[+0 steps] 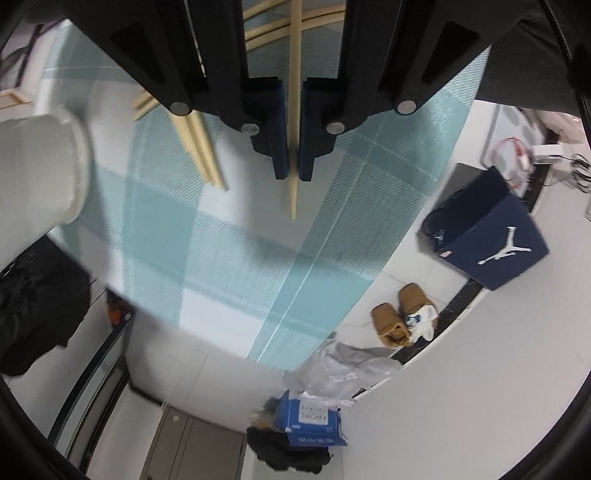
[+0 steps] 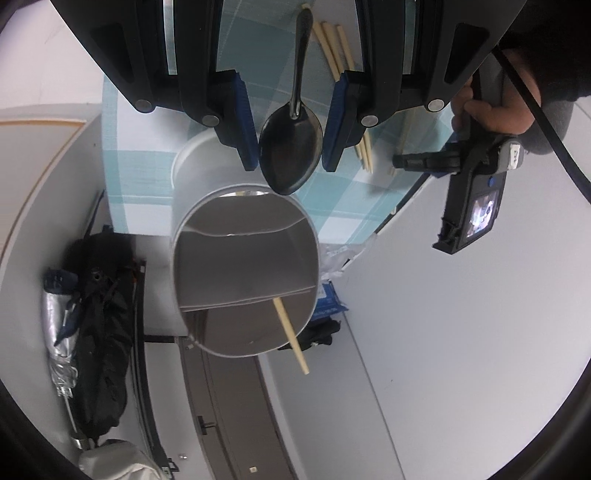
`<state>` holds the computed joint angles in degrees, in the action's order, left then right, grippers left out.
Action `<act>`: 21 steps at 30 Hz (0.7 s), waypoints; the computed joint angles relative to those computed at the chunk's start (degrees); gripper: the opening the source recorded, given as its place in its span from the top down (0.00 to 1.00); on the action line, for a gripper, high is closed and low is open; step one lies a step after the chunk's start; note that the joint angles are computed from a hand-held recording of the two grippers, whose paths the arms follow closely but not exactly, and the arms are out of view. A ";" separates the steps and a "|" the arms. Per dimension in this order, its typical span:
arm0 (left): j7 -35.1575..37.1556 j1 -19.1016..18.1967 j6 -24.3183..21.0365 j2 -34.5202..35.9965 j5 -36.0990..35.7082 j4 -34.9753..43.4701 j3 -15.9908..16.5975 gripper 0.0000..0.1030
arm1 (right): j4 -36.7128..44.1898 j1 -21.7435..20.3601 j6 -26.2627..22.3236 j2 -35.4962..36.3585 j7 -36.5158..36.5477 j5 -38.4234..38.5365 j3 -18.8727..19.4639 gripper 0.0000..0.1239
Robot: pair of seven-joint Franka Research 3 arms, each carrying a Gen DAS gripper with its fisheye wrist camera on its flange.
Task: Organize utensils
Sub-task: 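Lift the spoon with the right gripper while the left gripper grasps another chopstick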
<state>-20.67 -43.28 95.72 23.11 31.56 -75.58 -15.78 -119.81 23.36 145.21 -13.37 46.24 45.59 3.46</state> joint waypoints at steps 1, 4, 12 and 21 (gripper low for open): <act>-1.04 -0.35 0.82 -0.87 1.10 -0.95 0.14 0.98 | -0.09 0.02 0.12 -0.10 -0.02 0.09 -0.01 0.72; -4.28 -1.75 1.89 -2.93 5.54 -2.67 0.18 0.98 | -0.60 -0.02 0.45 -0.64 -0.07 0.22 -0.16 0.72; -8.67 -5.81 1.17 -5.04 18.45 -1.81 -0.65 0.98 | -3.42 1.05 4.47 -3.18 -1.00 0.34 0.16 0.72; -5.32 -8.10 1.72 -3.60 23.40 0.75 -0.12 0.98 | -6.65 1.72 8.80 -6.12 2.11 -2.06 0.37 0.72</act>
